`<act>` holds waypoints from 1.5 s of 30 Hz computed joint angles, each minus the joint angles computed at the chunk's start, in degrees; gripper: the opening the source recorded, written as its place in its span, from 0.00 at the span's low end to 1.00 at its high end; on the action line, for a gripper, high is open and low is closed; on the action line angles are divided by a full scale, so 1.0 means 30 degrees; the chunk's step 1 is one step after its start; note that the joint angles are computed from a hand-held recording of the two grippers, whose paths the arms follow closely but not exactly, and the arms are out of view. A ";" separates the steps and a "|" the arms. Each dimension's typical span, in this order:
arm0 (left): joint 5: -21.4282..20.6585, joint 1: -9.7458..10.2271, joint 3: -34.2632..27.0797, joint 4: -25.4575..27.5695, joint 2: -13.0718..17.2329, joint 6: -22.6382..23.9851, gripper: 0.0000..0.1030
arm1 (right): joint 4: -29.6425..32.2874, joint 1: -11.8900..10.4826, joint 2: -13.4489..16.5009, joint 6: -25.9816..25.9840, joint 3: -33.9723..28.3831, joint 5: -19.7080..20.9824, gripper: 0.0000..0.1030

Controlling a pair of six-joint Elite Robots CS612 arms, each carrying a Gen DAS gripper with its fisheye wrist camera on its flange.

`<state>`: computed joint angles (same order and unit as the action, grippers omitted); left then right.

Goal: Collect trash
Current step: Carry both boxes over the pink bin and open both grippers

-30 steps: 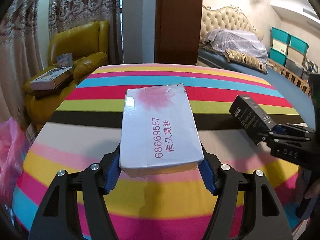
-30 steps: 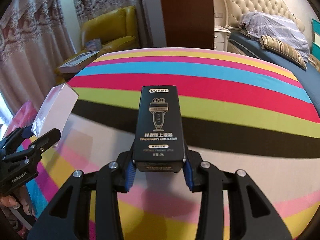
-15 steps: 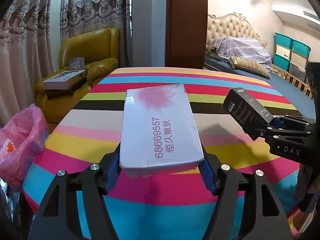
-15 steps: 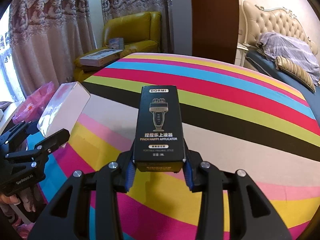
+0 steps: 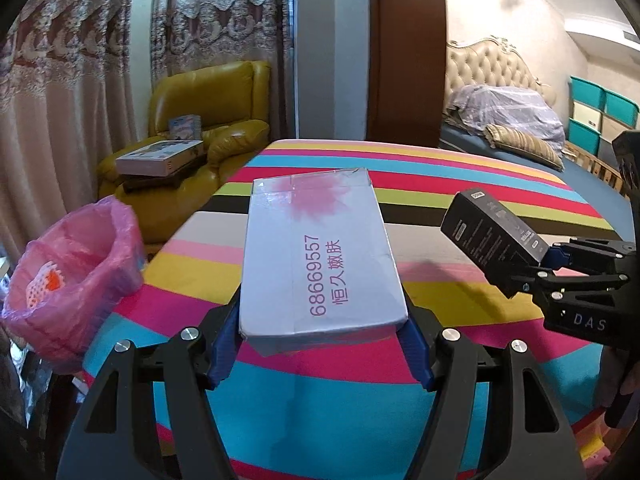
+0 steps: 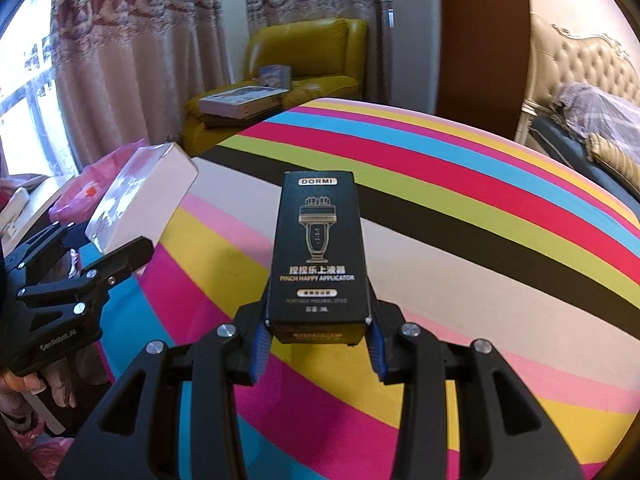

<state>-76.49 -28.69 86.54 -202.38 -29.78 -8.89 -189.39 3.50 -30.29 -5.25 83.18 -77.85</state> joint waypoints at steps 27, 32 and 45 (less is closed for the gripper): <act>0.2651 0.3553 0.1677 0.0894 -0.1724 -0.2994 0.62 | 0.6590 0.2685 0.2299 -0.3283 -0.7719 0.5156 0.38; 0.2331 0.4277 0.1103 0.1710 -0.1702 -0.3137 0.62 | 0.7474 0.3076 0.3275 -0.3187 -1.0125 0.5666 0.39; 0.1781 0.5052 -0.0130 0.3074 -0.1250 -0.3743 0.62 | 1.0185 0.3472 0.6551 -0.0527 -1.7416 0.7481 0.39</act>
<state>-71.14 -13.53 86.15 -193.16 -33.53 -20.12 -158.84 13.92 -10.64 -6.83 30.93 -55.41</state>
